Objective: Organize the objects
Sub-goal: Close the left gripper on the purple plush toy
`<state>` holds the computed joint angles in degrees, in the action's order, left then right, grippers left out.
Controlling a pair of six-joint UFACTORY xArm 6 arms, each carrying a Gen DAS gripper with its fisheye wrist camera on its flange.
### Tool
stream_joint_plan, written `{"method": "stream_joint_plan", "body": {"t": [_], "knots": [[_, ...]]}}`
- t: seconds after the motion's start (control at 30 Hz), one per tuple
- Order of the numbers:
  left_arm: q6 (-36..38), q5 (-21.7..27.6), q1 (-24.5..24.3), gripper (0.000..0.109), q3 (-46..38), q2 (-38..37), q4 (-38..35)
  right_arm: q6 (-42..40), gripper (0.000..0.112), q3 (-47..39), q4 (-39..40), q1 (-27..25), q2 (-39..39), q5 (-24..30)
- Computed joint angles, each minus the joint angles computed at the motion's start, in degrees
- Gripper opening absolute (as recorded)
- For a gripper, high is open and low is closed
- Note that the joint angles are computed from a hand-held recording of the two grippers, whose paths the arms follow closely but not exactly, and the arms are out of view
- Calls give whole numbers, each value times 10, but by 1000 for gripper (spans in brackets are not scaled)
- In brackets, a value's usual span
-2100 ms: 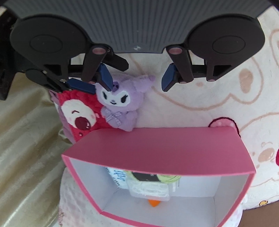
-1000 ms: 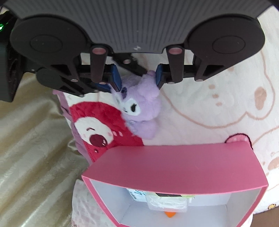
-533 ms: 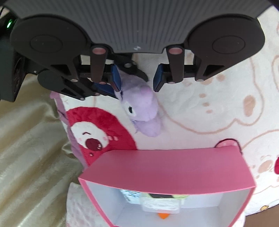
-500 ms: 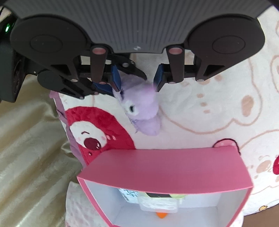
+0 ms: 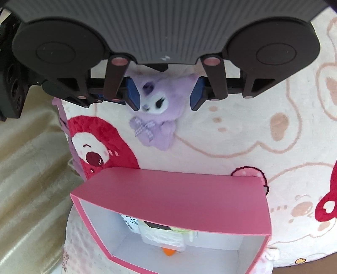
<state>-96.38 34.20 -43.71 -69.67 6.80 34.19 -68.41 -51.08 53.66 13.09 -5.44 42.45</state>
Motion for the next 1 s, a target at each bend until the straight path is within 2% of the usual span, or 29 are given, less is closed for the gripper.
{"method": "stream_joint_plan", "body": {"t": [0.13, 0.27, 0.4, 0.63, 0.77, 0.87, 1.0], "knots": [[-57, -36, 14, 51, 28, -5, 31, 8, 82, 9, -5, 21, -7, -29], [-78, -80, 22, 49, 49, -6, 39, 7, 64, 0, -8, 31, 0, -49], [-105, -92, 21, 46, 55, -5, 53, -8, 63, 24, -4, 41, -15, -85], [-147, -72, 5, 44, 33, 14, 107, -24, 61, 38, 12, 47, -18, -109], [-196, -78, 8, 51, 44, 9, 131, -40, 58, 38, 4, 38, -23, -101], [-181, -44, -2, 59, 34, 11, 127, -24, 58, 34, -11, 34, -22, -96], [-167, -34, -6, 58, 27, 16, 127, -18, 57, 41, -25, 38, -27, -109]]}}
